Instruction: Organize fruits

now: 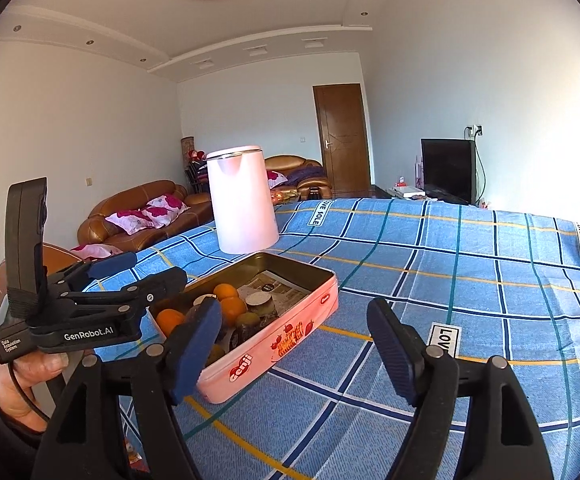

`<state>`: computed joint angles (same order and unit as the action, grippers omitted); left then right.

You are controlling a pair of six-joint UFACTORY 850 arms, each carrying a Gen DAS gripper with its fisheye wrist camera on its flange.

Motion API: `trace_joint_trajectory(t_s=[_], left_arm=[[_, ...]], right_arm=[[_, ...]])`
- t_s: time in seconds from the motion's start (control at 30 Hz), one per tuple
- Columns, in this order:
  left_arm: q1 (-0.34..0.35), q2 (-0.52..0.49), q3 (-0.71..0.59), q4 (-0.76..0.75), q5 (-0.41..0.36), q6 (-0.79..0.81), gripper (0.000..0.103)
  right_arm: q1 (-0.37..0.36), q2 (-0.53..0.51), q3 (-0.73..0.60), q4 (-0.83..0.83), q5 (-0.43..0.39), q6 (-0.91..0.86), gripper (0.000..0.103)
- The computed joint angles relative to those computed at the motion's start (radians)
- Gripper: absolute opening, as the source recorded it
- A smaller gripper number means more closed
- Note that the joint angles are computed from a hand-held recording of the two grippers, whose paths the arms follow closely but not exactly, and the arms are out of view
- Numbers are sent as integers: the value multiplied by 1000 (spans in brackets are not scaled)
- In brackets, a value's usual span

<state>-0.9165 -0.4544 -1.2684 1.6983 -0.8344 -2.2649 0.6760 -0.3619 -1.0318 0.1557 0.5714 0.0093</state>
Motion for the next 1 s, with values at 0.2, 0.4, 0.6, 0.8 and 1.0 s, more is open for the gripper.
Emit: trace_joint_trajectory(t_s=[0.2,0.4,0.6,0.8,1.0], left_arm=[[-5,-8,-11,-3,-8,12,102],[-6,-13,-19,-14,-13,26,102],[-5,-8,-14,-3,-6,14,103],[-10,-16,-31,-27,-4,38,103],[-20,-23,-45,-28,-16,52,103]], right_arm=[[1,19,28,21,29,-23,77],[-3,17,30,15,27,-8,77],[-1,24,40,15,40,-17,77],[-6,25,45,13,44,-13,77],[-11,29,58,14,48,-2,77]])
